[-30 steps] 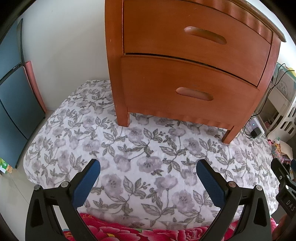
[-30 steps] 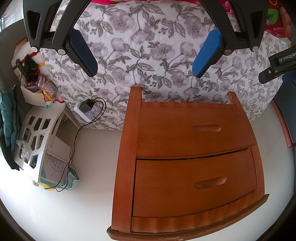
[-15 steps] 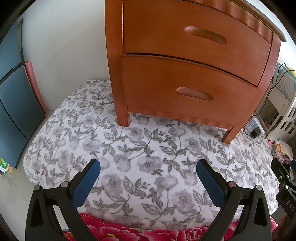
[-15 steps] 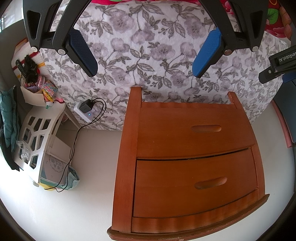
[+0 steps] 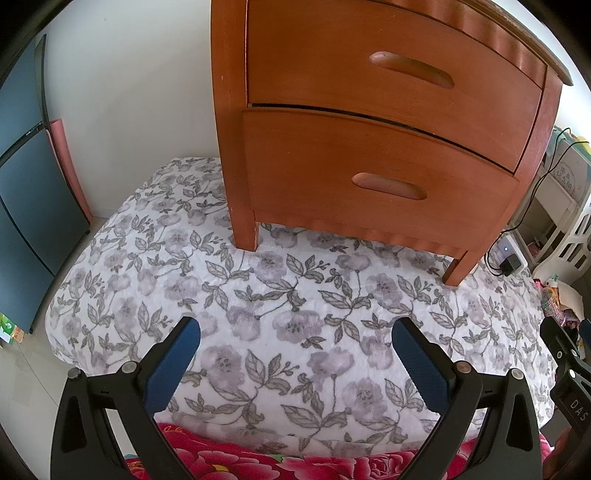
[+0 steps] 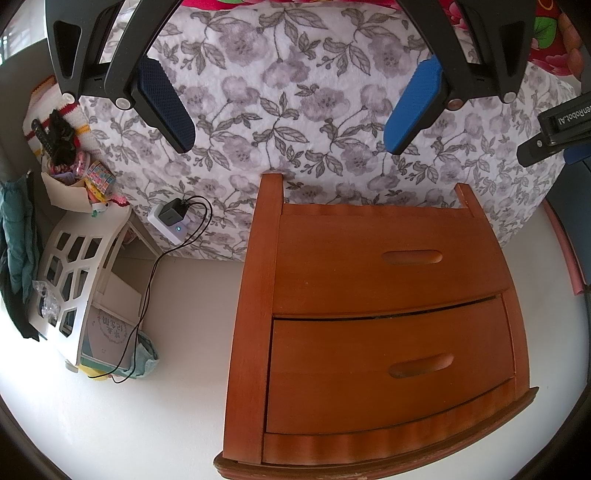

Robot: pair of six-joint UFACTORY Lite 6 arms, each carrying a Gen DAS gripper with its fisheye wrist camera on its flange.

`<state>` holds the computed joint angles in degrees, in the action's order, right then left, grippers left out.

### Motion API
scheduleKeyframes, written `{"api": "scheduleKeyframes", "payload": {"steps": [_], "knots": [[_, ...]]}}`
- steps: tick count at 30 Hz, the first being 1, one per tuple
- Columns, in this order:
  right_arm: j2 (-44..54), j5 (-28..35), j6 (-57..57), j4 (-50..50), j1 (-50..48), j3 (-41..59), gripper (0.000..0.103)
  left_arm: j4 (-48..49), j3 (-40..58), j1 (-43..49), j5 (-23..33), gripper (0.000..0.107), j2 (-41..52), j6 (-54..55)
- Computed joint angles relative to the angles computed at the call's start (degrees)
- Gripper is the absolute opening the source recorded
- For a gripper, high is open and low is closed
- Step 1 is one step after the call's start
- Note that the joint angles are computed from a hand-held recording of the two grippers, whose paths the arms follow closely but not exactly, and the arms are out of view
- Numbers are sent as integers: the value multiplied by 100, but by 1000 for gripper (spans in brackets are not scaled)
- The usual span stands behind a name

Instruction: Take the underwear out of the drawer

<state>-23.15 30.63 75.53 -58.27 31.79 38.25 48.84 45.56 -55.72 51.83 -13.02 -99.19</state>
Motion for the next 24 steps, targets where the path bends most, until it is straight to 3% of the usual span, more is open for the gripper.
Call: {"api": "scheduleKeyframes", "payload": {"steps": [24], "knots": [[-14,0,21,-9,17,-32,103,-17,-35,9,-35,103,-27,-14]]}}
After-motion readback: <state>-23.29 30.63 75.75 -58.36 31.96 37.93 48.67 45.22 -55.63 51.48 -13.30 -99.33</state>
